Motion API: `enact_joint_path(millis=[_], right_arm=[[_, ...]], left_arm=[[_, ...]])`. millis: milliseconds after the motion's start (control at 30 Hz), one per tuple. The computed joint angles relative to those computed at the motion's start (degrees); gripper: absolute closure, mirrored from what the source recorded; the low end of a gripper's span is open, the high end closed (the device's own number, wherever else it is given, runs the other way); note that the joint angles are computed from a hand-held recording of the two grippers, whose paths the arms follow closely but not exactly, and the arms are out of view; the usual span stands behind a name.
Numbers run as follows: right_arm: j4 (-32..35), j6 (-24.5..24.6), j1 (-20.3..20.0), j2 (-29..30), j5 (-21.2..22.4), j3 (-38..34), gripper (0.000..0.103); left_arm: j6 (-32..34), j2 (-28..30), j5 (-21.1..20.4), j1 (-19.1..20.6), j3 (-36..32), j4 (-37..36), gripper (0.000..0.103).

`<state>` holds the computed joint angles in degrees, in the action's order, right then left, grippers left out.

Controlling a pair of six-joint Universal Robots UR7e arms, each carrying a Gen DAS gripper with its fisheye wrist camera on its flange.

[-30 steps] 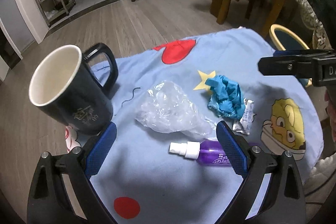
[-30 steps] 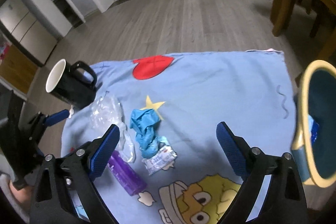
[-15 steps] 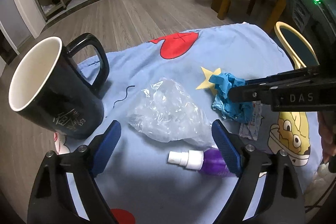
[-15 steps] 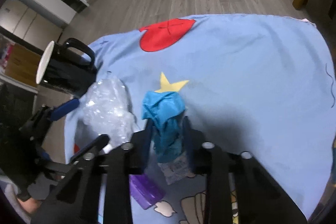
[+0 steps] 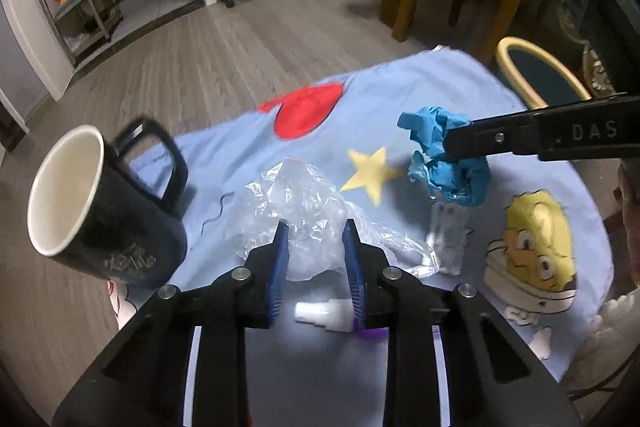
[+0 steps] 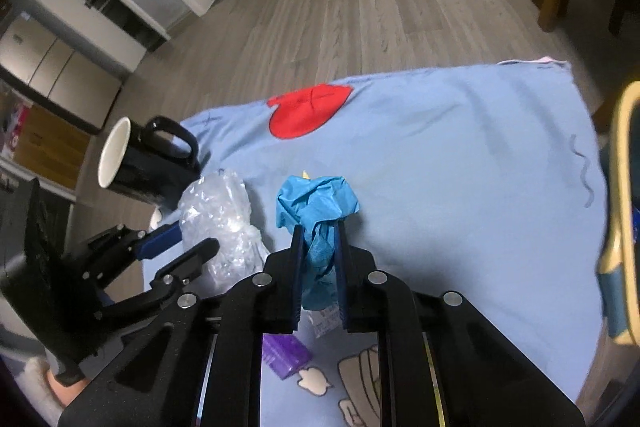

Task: Collect trash
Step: 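Grasp the blue glove with the right tool and lift it, then grasp the clear plastic bag with the left tool while the right tool holds the glove, then carry the plastic bag and blue glove over the wastebasket with both tools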

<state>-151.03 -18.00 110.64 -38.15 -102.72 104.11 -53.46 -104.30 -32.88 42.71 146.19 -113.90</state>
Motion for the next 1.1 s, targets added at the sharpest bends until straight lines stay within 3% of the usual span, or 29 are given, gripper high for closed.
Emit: enact_joint_path(millis=[200, 700, 867, 1100], right_arm=[[-0.20, 0.34, 1.64, -5.19, -2.72, 1.92, 0.088], [-12.19, -9.26, 1.86, -22.19, -6.78, 12.14, 0.088], [-13.84, -9.46, -1.19, -25.65, -6.66, 12.85, 0.088], [-12.12, -6.14, -6.33, -25.38, -6.90, 9.98, 0.088]], left_arm=[[-2.09, -0.41, 0.58, -6.58, -1.21, 4.82, 0.077], [-10.70, 2.14, -2.77, -21.43, -2.90, 11.02, 0.077], [-12.00, 4.89, -4.59, -23.39, -3.07, 9.45, 0.077], [-8.63, 10.81, -5.05, -22.32, -4.27, 2.26, 0.077]])
